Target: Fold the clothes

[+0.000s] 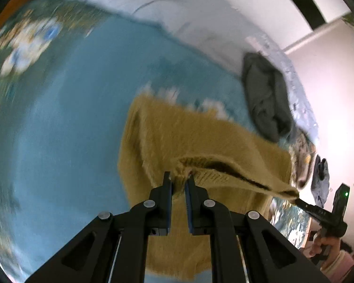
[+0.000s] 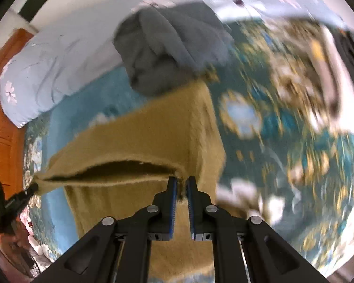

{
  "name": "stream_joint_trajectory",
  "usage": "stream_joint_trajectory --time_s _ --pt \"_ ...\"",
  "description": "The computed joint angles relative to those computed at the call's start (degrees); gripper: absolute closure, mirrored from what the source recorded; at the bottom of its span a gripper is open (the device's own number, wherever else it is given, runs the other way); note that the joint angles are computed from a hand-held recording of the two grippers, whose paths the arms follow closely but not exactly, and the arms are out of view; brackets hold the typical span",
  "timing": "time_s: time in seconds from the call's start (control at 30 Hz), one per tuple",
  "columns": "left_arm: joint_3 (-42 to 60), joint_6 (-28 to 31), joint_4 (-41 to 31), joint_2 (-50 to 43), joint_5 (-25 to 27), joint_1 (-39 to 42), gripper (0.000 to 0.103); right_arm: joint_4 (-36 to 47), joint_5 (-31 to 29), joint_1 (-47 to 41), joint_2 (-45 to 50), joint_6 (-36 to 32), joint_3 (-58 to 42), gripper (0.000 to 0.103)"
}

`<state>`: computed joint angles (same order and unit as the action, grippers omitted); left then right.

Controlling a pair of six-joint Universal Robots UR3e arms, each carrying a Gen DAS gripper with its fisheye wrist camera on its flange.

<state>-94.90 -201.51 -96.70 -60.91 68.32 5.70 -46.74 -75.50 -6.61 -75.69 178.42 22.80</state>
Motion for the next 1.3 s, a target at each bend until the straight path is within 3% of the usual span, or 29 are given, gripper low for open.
stream_joint_trajectory --time_s 0.13,0.23,0.4,0.43,0.47,0.57,0.73,0.87,0.93,1.0,1.13,1.3 --pt "-4.0 -5.1 -2.2 1.4 3.1 -4.5 0.093 -3.1 1.5 -7.3 -15.1 -0.5 22.7 0.093" --pt "-7.9 -8.3 -3.7 5.1 1.2 -1.9 0.09 -1.8 3.1 -11.4 -20.2 -2.5 28.6 0.093" --pt "-15.3 -11.4 -8.6 16.0 -8.0 10.5 0.055 -1.4 8.6 -14.6 -22.3 -2.6 31.8 0.09" --pt "-16.7 -11.9 -9.1 17.6 -9.6 12.6 0.052 -2.6 9.6 -14.7 -22.4 -1.6 33.3 0.09" --pt "-18.0 -12.9 -9.0 18.6 -10.5 14.2 0.05 -4.2 10.5 -14.8 -22.4 -0.2 35.0 0.088" --pt "-21.8 -17.4 -4.5 18.0 -10.4 14.8 0.049 -8.2 11.0 -13.6 -20.6 3.7 37.6 0.059" --pt "-22.8 -20.3 5.7 7.7 -6.4 8.9 0.049 -14.4 9.0 -9.3 -14.3 7.8 38.3 0.057" --pt "-19.0 -20.1 8.6 0.3 -4.8 4.1 0.05 -15.6 8.1 -6.0 -10.6 8.1 35.5 0.058" --pt "-16.7 -20.7 9.8 -2.8 -4.0 1.3 0.05 -15.4 7.3 -4.7 -10.0 8.4 33.9 0.063" --pt "-12.4 -21.2 10.2 -7.7 -1.7 -3.0 0.05 -14.8 6.6 -3.7 -9.7 8.7 32.3 0.085" --pt "-8.4 -20.9 10.8 -13.6 -1.4 -7.6 0.05 -12.9 7.5 -4.0 -10.7 8.4 30.1 0.089" --pt "-13.2 -24.0 11.7 -12.3 -4.3 -6.2 0.05 -11.3 10.3 -6.1 -13.3 8.1 30.0 0.09"
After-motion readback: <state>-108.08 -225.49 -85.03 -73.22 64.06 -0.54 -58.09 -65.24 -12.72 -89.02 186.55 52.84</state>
